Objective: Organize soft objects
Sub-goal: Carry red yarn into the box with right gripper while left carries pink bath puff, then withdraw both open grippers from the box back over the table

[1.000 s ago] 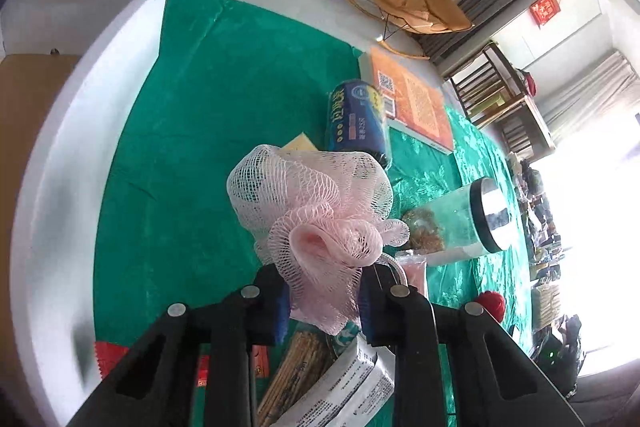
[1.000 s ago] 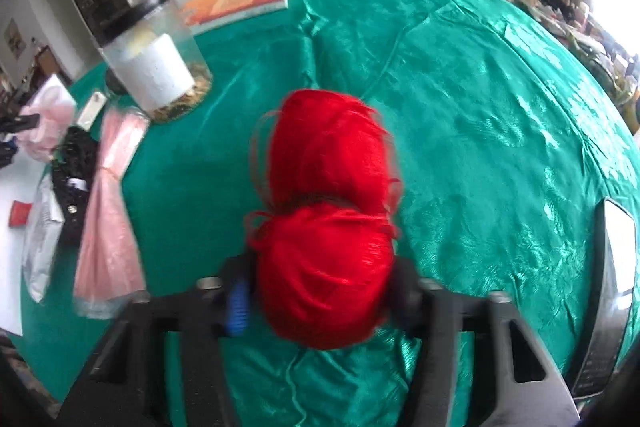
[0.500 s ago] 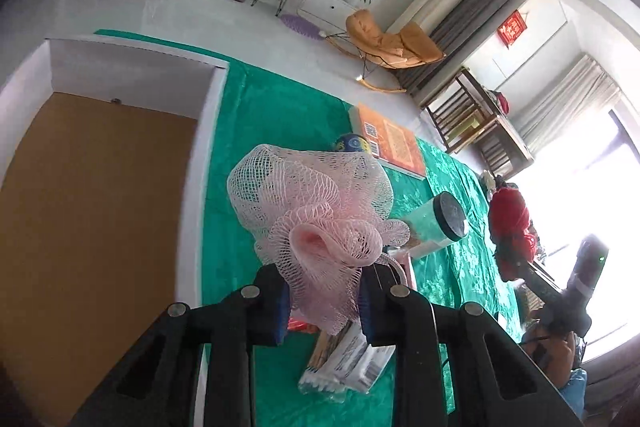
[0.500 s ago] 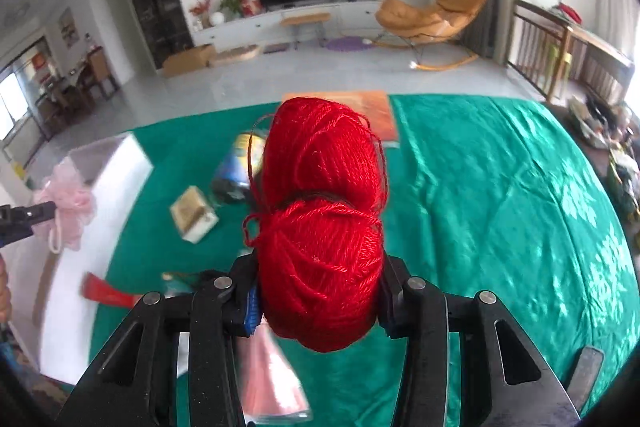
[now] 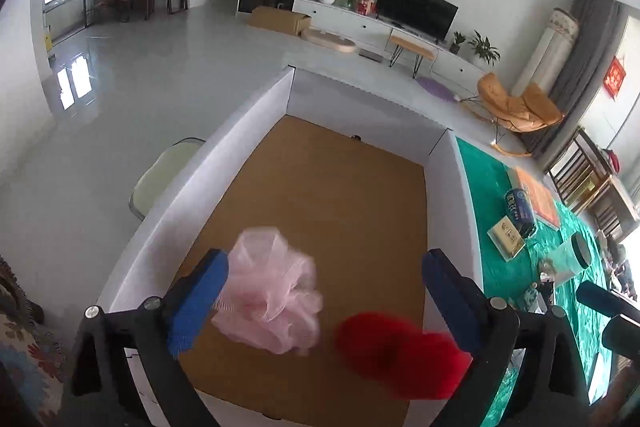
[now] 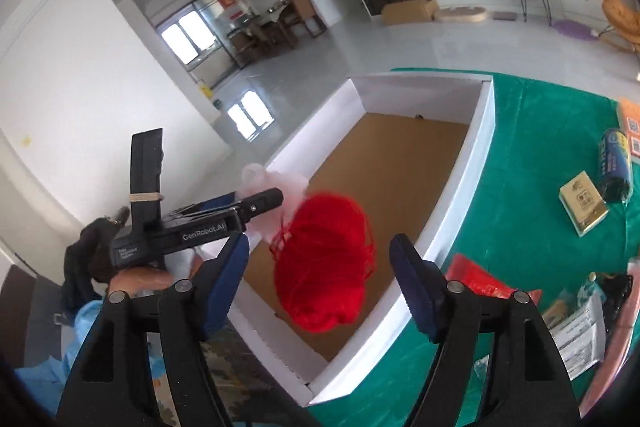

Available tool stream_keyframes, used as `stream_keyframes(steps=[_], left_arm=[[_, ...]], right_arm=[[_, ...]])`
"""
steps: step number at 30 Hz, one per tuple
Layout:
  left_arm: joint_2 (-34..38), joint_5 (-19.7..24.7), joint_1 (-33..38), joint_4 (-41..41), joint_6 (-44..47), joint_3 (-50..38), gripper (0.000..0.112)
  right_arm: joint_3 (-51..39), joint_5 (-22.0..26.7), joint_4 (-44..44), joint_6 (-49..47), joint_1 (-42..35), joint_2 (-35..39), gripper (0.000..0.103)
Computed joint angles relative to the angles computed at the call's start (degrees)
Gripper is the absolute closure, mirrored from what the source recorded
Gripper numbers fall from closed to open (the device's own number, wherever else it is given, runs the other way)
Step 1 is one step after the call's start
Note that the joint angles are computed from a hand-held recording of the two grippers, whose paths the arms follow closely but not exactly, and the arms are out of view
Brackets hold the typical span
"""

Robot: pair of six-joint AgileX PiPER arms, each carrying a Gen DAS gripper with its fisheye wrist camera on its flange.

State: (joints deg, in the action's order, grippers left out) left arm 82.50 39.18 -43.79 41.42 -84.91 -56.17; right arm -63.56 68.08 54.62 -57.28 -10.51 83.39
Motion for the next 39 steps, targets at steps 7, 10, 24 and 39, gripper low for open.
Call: stream_keyframes(steps=[7, 10, 24, 39], left_arm=[[4.8, -6.8, -6.9, 5.3, -7.1, -3.4, 0.015], [8.6, -6.2, -14.2, 7.9, -7.1, -9.0, 0.015], [45.5, 1.3, -29.2, -9.8, 16.8, -42.3, 0.011], [57.4, 7.0, -26.1, -9.7, 24.0, -57.2, 0.009]], right_arm=[[11.5, -5.9, -1.5, -15.4, -18.6, -3.5, 0.027], [14.8, -12.4, -0.9, -24.9, -30.9, -0.5, 0.027], [14.6, -32.9, 11.4, -47.3, -56.2, 19.4, 0.026], [18.1, -35.5, 18.3, -58.1, -56.2, 19.1, 0.017]])
